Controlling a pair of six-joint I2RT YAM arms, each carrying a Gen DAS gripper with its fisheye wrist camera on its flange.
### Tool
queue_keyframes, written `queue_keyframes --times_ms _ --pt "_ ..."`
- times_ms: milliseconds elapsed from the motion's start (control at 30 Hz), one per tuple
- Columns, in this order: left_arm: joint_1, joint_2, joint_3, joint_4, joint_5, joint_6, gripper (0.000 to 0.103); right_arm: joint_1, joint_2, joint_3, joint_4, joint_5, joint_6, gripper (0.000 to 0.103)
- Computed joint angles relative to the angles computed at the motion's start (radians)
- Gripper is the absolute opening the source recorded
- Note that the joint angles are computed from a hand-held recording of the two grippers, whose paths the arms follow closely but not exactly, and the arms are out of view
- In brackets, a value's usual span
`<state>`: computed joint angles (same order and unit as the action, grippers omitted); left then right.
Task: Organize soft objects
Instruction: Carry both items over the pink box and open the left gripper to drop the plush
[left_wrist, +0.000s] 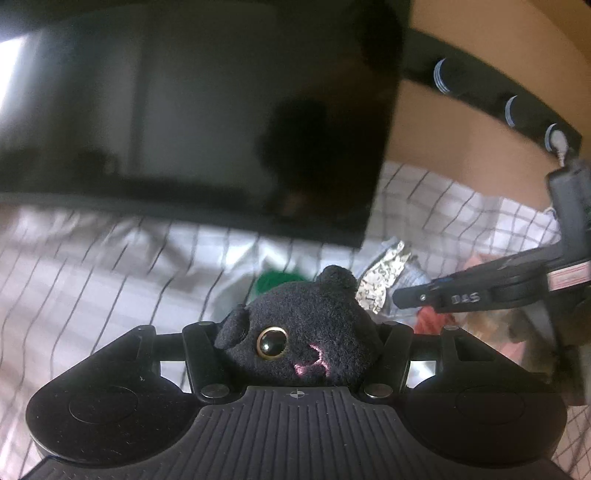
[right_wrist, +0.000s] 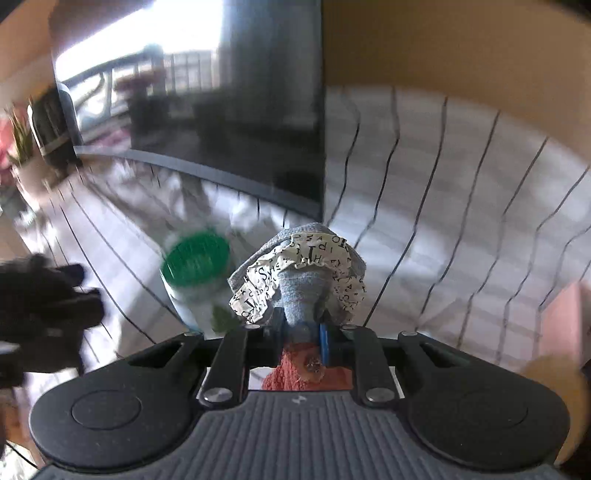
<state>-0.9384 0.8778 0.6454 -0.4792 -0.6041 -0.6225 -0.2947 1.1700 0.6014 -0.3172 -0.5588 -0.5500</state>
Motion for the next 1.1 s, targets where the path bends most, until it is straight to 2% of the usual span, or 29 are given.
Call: queue_keyframes --times_ms 167,300,500,700,867,967,1000,1067,1100 --pt "0.021 0.158 0.125 0.128 0.022 0.143 0.064 -0.193 -0.094 0.139 -0.192 -0.156 -0.104 0.018" --pt "0.034 0.276 0.247 0.208 0.031 0.228 0.064 -0.396 -0.084 0.267 -0.285 -0.266 -0.21 0.018" --pt "0.015 0.464 0.452 0.272 0.065 0.293 0.064 -0.673 0.065 0.454 -0.338 -0.395 -0.313 0.018" --pt "-0.04 0.725 0.719 0.281 0.184 0.286 0.064 -0.877 0.264 0.609 -0.366 -0.452 -0.374 0.018" --pt "-0.065 1.025 1.043 0.197 0.359 0.229 0.065 -0.951 0.433 0.708 -0.374 -0.43 -0.393 0.018" --pt "-0.047 1.213 1.269 0.069 0.503 0.1 0.067 -0.957 0.521 0.733 -0.352 -0.402 -0.407 0.018" --pt "-0.038 1.293 1.371 -0.007 0.542 0.04 0.067 -0.953 0.543 0.73 -0.342 -0.388 -0.414 0.018" --pt "-0.037 1.414 1.529 -0.129 0.549 -0.006 0.067 -0.941 0.577 0.726 -0.334 -0.364 -0.427 0.018" --pt "-0.039 1.437 1.553 -0.169 0.533 -0.005 0.067 -0.938 0.592 0.719 -0.328 -0.352 -0.437 0.018"
